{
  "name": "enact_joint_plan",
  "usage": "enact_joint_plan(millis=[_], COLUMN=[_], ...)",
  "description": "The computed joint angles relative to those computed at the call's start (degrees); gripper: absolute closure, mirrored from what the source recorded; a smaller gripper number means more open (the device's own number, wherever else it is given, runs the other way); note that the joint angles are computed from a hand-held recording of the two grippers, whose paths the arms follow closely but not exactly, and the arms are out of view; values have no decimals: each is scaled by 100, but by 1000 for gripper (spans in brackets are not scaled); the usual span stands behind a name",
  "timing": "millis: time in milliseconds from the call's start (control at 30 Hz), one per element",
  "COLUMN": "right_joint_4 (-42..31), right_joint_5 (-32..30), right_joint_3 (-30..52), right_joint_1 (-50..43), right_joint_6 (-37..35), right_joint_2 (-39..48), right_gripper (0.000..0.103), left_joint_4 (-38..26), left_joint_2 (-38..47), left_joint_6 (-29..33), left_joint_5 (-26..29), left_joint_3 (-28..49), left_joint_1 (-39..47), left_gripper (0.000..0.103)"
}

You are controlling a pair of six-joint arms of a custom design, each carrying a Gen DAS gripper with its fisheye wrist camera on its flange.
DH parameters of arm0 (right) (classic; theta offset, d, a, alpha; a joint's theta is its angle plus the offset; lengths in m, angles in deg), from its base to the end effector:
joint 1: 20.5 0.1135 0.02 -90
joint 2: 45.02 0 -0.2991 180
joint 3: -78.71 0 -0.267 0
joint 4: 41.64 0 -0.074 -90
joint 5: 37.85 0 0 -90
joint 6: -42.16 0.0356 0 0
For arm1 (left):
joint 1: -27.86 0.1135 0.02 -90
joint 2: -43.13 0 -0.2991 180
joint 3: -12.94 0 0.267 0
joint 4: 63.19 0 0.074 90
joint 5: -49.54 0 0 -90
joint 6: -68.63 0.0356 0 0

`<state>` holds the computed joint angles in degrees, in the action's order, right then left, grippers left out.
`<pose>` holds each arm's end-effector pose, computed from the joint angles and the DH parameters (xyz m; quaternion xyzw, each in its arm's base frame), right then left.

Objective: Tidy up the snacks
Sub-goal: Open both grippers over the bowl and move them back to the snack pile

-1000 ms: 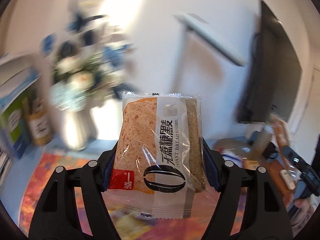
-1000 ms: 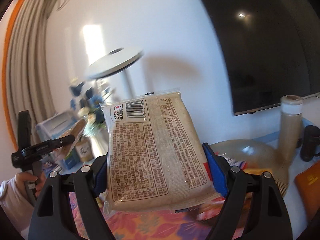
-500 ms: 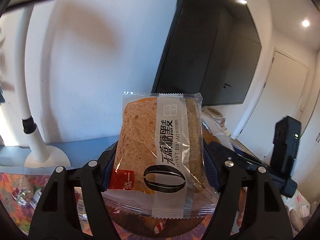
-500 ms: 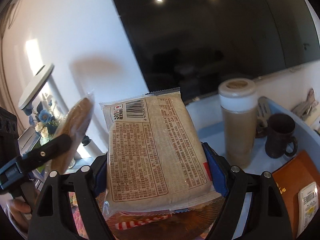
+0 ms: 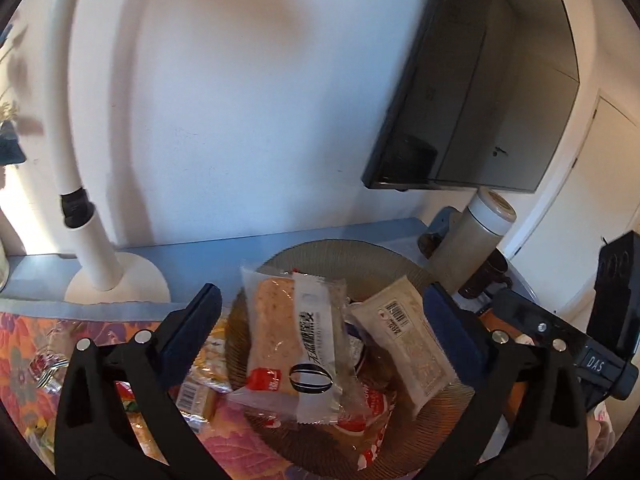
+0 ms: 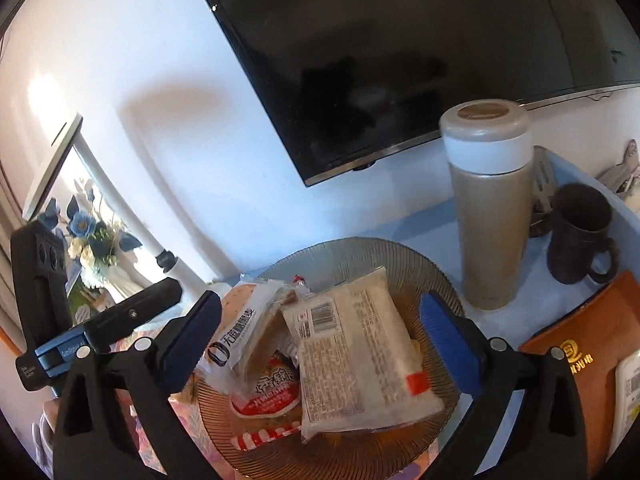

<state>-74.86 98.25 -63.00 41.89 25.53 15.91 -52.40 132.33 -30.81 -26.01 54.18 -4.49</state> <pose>0.1045 0.1445 0.1905 0.1986 0.8646 0.1093 0.4484 0.2327 -0.1579 0.1487 0.2313 0.8597 -0.2626 0.3721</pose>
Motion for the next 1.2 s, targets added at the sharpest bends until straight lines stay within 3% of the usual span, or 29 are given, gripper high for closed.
enact_joint_plan(millis=[100, 267, 367, 433, 600, 733, 900, 967, 1100, 1200], right_joint_4=[-495, -1200, -1106, -754, 206, 787, 926, 937, 724, 199], right_joint_5=[215, 806, 945, 1047, 726, 116, -697, -1068, -1305, -1494], right_joint_3=[260, 1132, 1861, 2240, 3076, 3733, 4333, 4537, 5088, 5729], right_joint_1=[356, 1142, 1402, 1569, 1663, 1528, 1188, 1000, 729, 513], right_joint_6=[520, 1298, 1009, 794, 304, 171, 212, 253, 58, 86], right_joint_2=[62, 697, 1346, 1806, 3182, 4433, 5598, 5975, 6549, 7089], right_gripper=[5, 5, 5, 5, 5, 5, 5, 5, 5, 5], left_joint_4=[-531, -1335, -2242, -2928, -3862, -3598, -3035, -3226, -3038, -1809], left_joint_2=[-204, -1345, -2093, -2325, -1398, -123, 1036, 1739, 2713, 2796], left_joint_6=[39, 498, 1180, 1975, 3751, 4433, 5335, 5807, 5530, 5274], left_joint_5=[201, 983, 1607, 2284, 3153, 2981, 2820, 2627, 2220, 2354], left_joint_3=[90, -272, -331, -245, 341, 571, 431, 622, 941, 473], left_joint_1=[301, 1458, 2773, 4054, 6422, 7224, 7268, 7060, 6738, 6658], left_gripper=[3, 3, 3, 3, 3, 3, 3, 3, 3, 3])
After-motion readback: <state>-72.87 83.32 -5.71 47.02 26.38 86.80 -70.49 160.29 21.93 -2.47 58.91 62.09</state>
